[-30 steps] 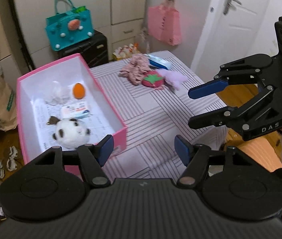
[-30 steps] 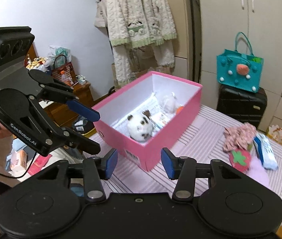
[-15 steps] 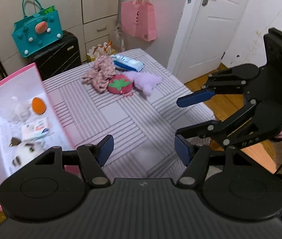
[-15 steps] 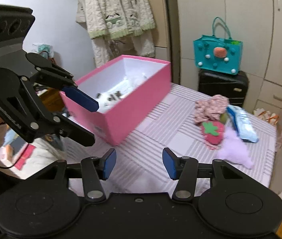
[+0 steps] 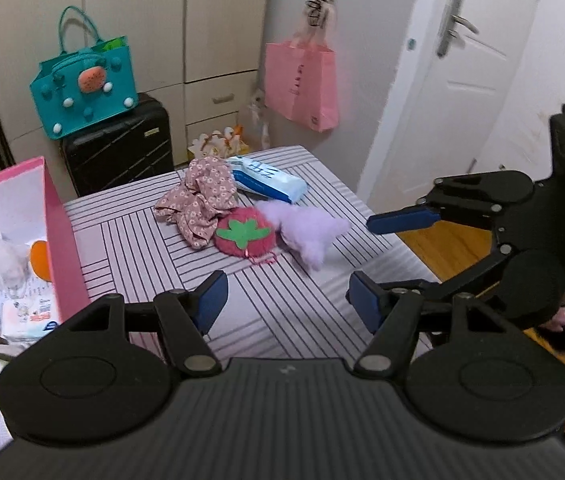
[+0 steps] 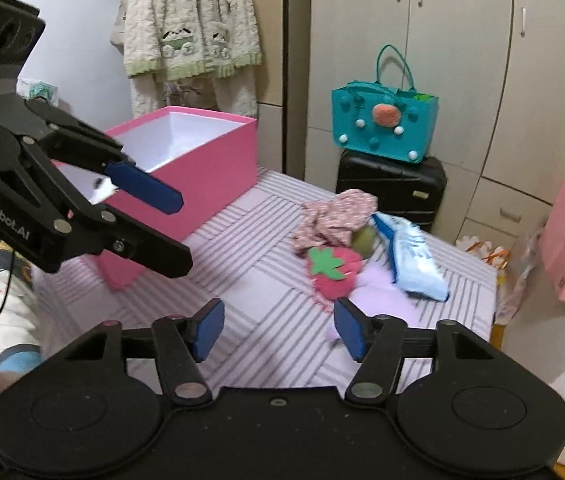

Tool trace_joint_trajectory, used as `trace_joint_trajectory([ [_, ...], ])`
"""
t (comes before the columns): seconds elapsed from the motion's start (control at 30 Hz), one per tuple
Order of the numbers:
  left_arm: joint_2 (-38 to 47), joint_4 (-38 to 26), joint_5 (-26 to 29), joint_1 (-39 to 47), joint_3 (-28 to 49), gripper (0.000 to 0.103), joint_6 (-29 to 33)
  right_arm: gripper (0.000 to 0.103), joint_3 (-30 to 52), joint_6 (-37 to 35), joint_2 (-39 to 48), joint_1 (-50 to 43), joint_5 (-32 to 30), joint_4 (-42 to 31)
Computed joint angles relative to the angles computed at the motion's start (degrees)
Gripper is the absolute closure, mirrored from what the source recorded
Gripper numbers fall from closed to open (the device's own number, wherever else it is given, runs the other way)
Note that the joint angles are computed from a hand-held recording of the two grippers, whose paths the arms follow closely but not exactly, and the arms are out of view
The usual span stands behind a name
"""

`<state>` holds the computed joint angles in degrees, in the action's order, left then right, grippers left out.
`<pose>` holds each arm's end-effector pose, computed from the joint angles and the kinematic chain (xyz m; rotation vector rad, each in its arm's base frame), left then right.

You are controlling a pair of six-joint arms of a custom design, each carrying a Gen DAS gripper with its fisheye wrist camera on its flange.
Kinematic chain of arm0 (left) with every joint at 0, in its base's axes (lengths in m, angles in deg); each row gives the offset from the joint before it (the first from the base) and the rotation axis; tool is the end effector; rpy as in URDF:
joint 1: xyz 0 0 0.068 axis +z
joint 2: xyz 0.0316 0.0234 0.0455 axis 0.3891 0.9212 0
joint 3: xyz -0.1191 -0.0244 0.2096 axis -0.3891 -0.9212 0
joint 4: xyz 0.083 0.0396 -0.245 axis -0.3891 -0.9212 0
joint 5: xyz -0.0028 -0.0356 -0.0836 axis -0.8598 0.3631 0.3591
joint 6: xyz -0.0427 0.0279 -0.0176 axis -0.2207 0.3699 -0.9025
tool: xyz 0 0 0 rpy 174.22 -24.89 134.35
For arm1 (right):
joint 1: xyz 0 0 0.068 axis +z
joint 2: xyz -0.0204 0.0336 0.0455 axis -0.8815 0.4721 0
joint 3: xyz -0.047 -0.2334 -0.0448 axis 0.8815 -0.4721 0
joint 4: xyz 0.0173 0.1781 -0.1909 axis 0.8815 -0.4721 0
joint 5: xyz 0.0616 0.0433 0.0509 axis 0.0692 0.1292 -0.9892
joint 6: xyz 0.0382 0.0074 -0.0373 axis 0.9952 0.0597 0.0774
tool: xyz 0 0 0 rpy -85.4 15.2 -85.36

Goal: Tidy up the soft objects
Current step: 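Move both tools toward the floral cloth and strawberry pouch, then grasp the floral pink cloth with the right gripper while the left grasps the strawberry pouch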

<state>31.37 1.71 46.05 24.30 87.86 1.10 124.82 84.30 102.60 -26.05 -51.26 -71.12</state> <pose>0.3450 -0.0101 0.1771 0.6481 2.2812 -0.4835 0.2736 0.1921 0.1605 -0.5947 2.2013 0.2146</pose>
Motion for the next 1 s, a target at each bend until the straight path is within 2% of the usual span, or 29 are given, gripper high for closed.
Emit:
trace_joint_trajectory([
  [0.23, 7.2, 13.8, -4.0, -3.0, -0.7, 0.037, -10.0, 0.033, 0.6, -1.5, 4.3, -8.2, -5.3, 6.1],
  [0.4, 13.3, 21.9, -5.3, -4.5, 0.4, 0.037, -16.6, 0.033, 5.9, -1.9, 10.2, -12.5, -9.8, 6.8],
  [0.57, 20.4, 25.1, -10.6, -7.3, 4.4, 0.037, -19.4, 0.029, 16.7, -2.5, 18.8, -14.8, -14.5, 2.9],
  [0.67, 23.0, 27.1, -16.3, -9.4, 6.0, 0.037, -19.7, 0.029, 23.9, -2.2, 24.0, -15.9, -17.3, 0.1],
  [0.77, 25.2, 27.2, -15.5, -9.8, 8.1, 0.037, -20.8, 0.027, 30.9, -2.7, 28.4, -16.3, -19.2, -2.5],
  [0.87, 27.5, 27.5, -15.5, -10.3, 10.4, 0.037, -22.5, 0.022, 40.5, -5.0, 34.1, -15.9, -20.1, -8.1],
  [1.0, 29.7, 30.2, -15.2, -10.3, 11.3, 0.037, -27.7, 0.021, 55.9, -9.3, 43.2, -14.8, -20.9, -17.2],
])
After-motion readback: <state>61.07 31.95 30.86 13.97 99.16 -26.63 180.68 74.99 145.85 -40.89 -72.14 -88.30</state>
